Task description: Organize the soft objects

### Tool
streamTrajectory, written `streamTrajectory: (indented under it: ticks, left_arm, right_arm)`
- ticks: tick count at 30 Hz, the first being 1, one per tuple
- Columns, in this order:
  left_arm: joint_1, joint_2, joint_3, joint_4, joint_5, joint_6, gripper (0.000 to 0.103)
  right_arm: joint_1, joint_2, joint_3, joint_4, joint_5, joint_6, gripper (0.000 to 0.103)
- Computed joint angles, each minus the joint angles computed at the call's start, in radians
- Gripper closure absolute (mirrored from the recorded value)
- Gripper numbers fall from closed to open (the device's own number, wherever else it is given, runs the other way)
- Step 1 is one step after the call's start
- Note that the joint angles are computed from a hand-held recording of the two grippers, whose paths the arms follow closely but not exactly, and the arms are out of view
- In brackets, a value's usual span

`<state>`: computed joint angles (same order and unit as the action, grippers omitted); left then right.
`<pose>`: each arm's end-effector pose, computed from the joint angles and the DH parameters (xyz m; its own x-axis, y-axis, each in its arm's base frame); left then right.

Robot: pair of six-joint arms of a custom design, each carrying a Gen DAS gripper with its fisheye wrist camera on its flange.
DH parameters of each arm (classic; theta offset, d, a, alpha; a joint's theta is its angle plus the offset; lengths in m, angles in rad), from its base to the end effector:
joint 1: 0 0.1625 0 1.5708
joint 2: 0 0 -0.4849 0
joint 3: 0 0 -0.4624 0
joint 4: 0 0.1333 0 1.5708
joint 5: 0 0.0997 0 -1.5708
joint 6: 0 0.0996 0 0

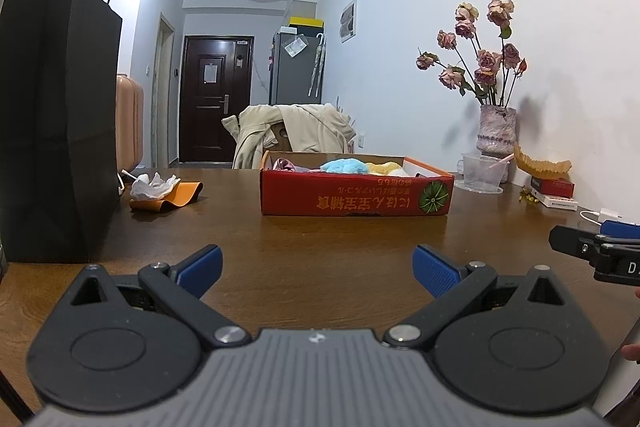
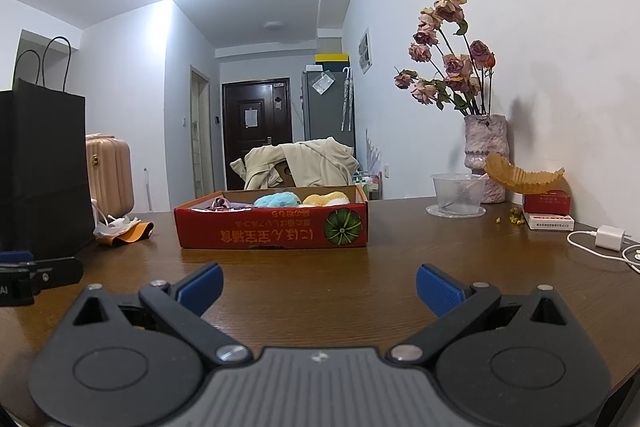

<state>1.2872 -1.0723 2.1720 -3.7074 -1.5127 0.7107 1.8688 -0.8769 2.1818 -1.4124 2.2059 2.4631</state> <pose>-0.0282 -0.5939 0.2116 -0.6441 0.4941 -0.5840 0.7423 0.2194 -0.6332 0.2242 -0.4772 -0.0014 -0.7537 0.3193 0.5744 -0.5671 0.1257 -0.8140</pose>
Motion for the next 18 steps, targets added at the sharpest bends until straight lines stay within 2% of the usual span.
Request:
streamTrajectory:
  ticks: [18]
  left_arm:
    - [-0.001,-0.006,0.008,-0.004,-0.015,0.018,0.0]
  right_arm:
    - [0.005,0.006,0.001,-0.028,0.001,-0.009,0.0]
